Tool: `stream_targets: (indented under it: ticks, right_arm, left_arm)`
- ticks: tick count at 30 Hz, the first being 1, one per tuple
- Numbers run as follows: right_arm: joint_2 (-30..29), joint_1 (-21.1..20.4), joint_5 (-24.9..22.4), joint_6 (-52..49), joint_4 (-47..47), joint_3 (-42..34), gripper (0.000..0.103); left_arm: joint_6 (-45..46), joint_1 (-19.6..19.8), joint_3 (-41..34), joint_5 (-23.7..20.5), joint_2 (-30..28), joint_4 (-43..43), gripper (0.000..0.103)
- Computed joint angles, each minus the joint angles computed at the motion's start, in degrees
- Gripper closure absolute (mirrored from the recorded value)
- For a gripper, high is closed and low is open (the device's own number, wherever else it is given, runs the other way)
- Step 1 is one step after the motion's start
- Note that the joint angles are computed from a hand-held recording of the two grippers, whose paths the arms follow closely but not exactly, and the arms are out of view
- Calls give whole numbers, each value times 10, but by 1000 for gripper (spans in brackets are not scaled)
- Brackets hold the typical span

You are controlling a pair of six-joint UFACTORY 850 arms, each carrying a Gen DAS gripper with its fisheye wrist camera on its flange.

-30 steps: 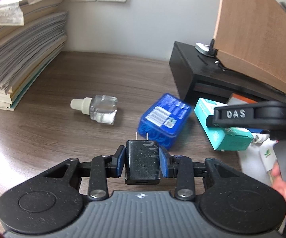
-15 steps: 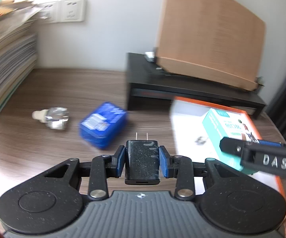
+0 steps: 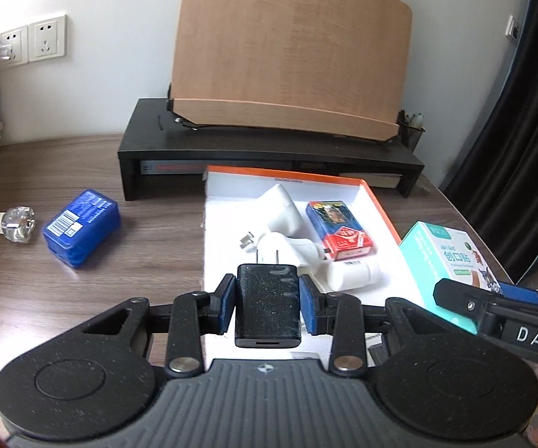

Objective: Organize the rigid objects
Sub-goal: 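Carry the black charger and teal bandage box over the white box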

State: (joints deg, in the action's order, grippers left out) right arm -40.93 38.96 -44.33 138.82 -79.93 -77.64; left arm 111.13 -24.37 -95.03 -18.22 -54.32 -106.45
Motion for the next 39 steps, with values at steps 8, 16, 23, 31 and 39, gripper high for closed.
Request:
stream_targets:
  ticks: [8,16,23,31,39]
  right_arm:
    - [14,5,13,20,-28,25,19]
    - [19,3,25,30,-47,32,19]
    - [15,0,33,22,-57,24,19]
    - [8,-7,38,14,-64,13,19]
    - [0,-14,46,10,-70,1,19]
  left_arm:
    - [35,-13,18,7,11,-32,67]
    - [67,-16,30,20,19,-71,67]
    - [63,-16,28,26,18,-72,67]
    - [47,-15,21,27,14,-55,67]
    - [8,-17,5,27,3,-13,67]
